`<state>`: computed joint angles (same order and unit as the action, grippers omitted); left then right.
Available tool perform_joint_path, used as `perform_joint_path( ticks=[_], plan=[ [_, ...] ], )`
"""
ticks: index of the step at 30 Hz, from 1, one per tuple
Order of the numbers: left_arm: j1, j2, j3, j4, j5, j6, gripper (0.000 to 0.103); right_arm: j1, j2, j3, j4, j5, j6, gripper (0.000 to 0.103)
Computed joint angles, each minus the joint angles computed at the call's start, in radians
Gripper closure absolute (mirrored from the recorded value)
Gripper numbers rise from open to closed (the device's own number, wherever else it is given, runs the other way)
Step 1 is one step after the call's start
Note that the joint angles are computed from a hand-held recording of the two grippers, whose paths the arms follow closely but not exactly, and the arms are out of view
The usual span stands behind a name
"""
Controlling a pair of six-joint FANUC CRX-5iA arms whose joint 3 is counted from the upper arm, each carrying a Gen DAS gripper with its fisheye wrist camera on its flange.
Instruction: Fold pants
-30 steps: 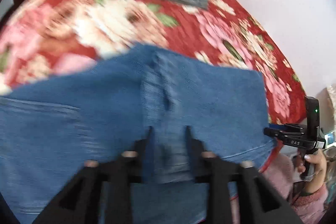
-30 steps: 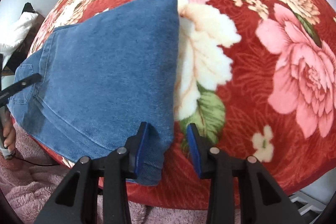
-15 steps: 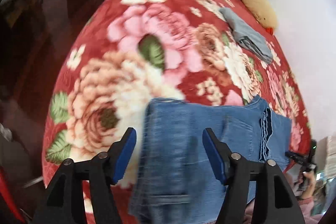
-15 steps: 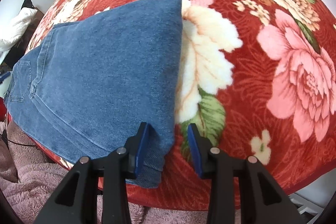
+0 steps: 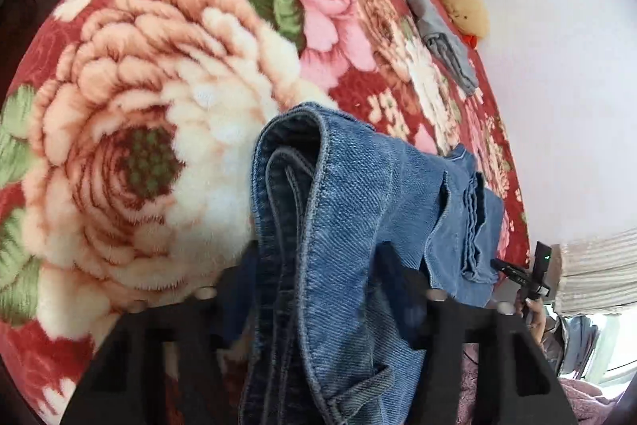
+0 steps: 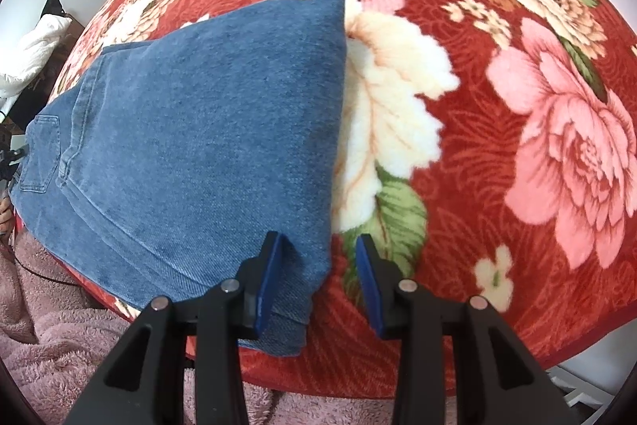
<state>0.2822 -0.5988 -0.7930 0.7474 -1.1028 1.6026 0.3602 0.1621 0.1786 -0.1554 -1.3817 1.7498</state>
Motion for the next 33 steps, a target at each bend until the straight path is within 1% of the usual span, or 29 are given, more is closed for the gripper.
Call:
perform_joint_path(
  ticks=[1, 4, 6, 8, 9, 11, 13, 14, 16, 17, 19, 20, 23, 25, 28, 30, 32, 33],
  plan=[
    [0.000, 0.003, -0.009, 0.022, 0.000, -0.009, 0.069, -0.001, 0.000, 0.003, 0.000, -0.004, 0.000, 0.061],
    [0.004, -0.010, -0.020, 0.047, 0.012, 0.015, 0.074, 0.023, -0.025, 0.000, 0.046, 0.004, -0.024, 0.061],
    [0.003, -0.029, -0.024, 0.055, 0.021, 0.050, 0.076, 0.054, -0.055, -0.008, 0.079, 0.031, -0.031, 0.061],
    [0.003, -0.048, -0.024, 0.061, 0.026, 0.070, 0.078, 0.089, -0.078, -0.004, 0.081, 0.065, -0.027, 0.061],
    [0.002, -0.062, -0.024, 0.063, 0.031, 0.083, 0.079, 0.106, -0.083, 0.005, 0.056, 0.079, -0.009, 0.061],
    [-0.002, -0.083, -0.026, 0.084, 0.047, 0.099, 0.081, 0.141, -0.071, 0.044, -0.043, 0.083, 0.065, 0.061],
    [-0.023, -0.096, -0.010, 0.090, 0.070, 0.124, 0.082, 0.183, -0.043, 0.077, -0.138, 0.092, 0.137, 0.061],
    [-0.034, -0.092, 0.002, 0.091, 0.079, 0.130, 0.082, 0.214, -0.013, 0.097, -0.177, 0.095, 0.149, 0.061],
    [-0.070, -0.081, 0.044, 0.065, 0.099, 0.164, 0.082, 0.265, 0.036, 0.126, -0.191, 0.089, 0.155, 0.061],
    [-0.080, -0.074, 0.062, 0.056, 0.102, 0.173, 0.082, 0.298, 0.054, 0.127, -0.171, 0.101, 0.155, 0.062],
    [-0.105, -0.065, 0.081, 0.070, 0.124, 0.185, 0.083, 0.372, 0.071, 0.090, -0.080, 0.155, 0.143, 0.062],
    [-0.119, -0.060, 0.092, 0.070, 0.139, 0.199, 0.083, 0.395, 0.077, 0.077, -0.056, 0.163, 0.142, 0.061],
    [-0.158, -0.032, 0.142, 0.045, 0.154, 0.223, 0.083, 0.456, 0.060, 0.006, 0.046, 0.230, 0.108, 0.060],
    [-0.191, -0.014, 0.172, 0.032, 0.177, 0.237, 0.083, 0.464, 0.055, -0.007, 0.063, 0.244, 0.100, 0.060],
    [-0.236, 0.014, 0.203, 0.040, 0.211, 0.239, 0.083, 0.424, 0.069, 0.032, -0.011, 0.211, 0.131, 0.059],
    [-0.271, 0.037, 0.227, 0.038, 0.232, 0.252, 0.083, 0.389, 0.086, 0.080, -0.088, 0.161, 0.156, 0.060],
    [-0.307, 0.064, 0.258, 0.034, 0.251, 0.260, 0.083, 0.327, 0.102, 0.147, -0.205, 0.059, 0.173, 0.060],
    [-0.323, 0.076, 0.271, 0.035, 0.262, 0.263, 0.083, 0.300, 0.089, 0.152, -0.243, 0.037, 0.179, 0.060]
  ],
)
